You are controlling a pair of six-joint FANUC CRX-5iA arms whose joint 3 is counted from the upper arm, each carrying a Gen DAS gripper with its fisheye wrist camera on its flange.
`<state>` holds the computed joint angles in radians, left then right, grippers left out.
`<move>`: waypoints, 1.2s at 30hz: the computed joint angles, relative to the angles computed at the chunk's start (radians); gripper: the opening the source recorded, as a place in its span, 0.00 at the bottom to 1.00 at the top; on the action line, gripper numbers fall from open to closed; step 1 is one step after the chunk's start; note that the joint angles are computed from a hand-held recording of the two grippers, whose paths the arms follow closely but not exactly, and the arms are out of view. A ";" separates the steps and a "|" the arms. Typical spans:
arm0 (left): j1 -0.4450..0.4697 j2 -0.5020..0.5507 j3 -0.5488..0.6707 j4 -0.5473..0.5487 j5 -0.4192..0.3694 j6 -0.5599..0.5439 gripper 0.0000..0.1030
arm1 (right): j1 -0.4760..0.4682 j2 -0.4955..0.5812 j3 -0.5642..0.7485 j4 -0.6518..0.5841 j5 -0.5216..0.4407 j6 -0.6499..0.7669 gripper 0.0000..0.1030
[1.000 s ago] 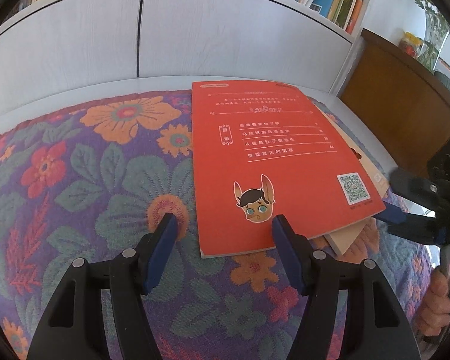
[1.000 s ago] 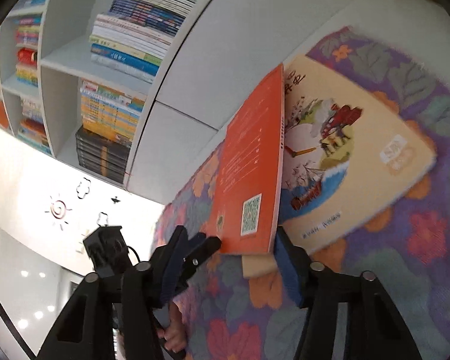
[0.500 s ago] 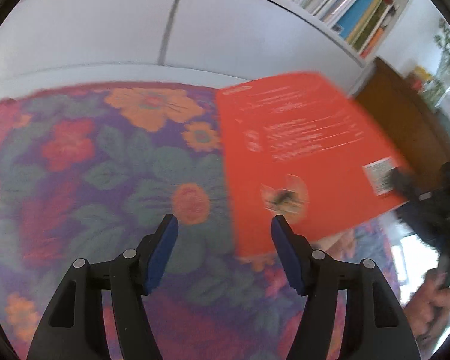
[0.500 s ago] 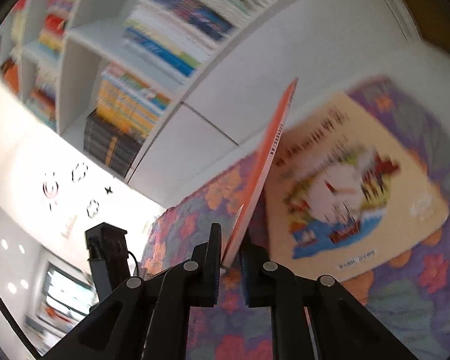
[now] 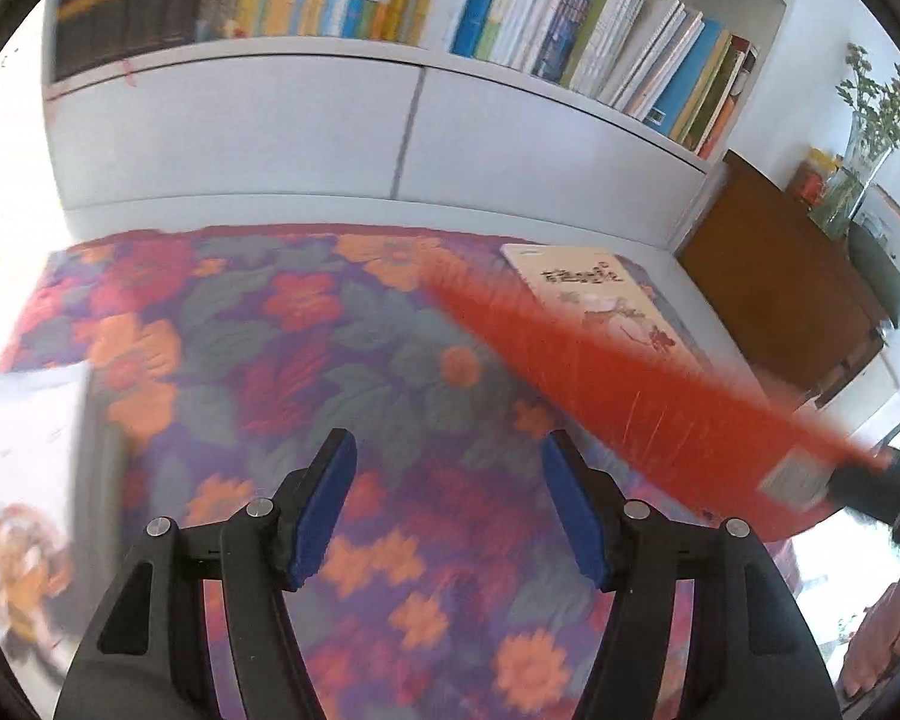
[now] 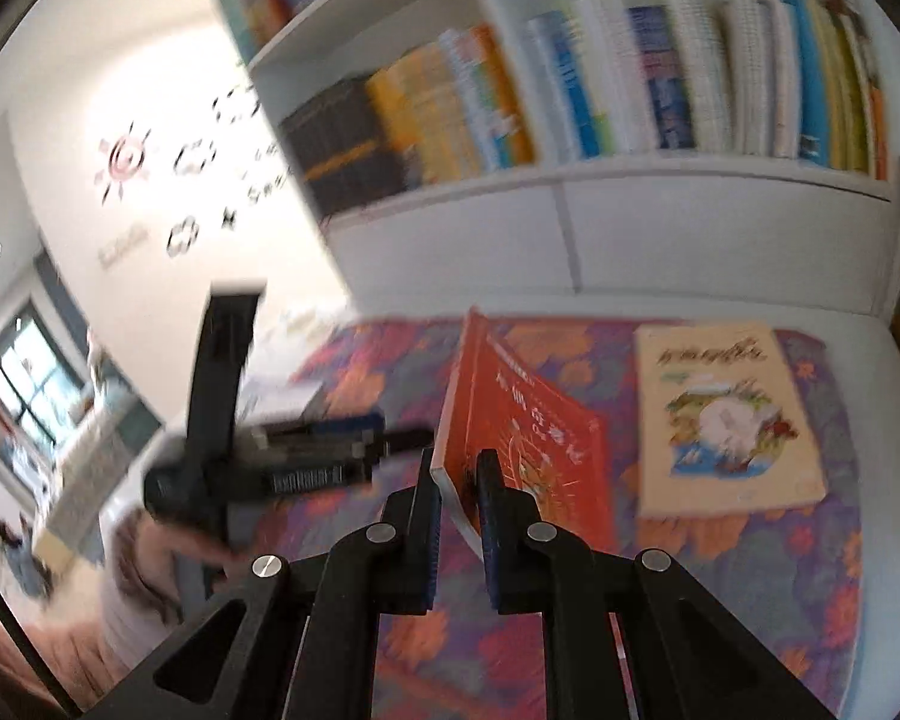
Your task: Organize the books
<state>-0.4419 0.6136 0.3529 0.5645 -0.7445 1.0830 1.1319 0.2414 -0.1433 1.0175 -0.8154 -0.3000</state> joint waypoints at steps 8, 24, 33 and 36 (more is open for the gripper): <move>0.056 -0.106 -0.194 0.007 0.054 -0.009 0.60 | 0.051 0.125 0.071 -0.130 0.068 0.084 0.15; 0.020 -0.071 -0.303 0.203 0.055 -0.167 0.60 | -0.029 0.073 -0.078 -0.176 0.230 -0.082 0.53; -0.010 -0.038 -0.296 0.209 0.065 -0.201 0.57 | -0.122 0.051 -0.177 -0.201 0.297 -0.107 0.53; -0.005 -0.033 -0.298 0.234 0.055 -0.216 0.57 | -0.167 0.026 -0.222 -0.197 0.438 -0.106 0.56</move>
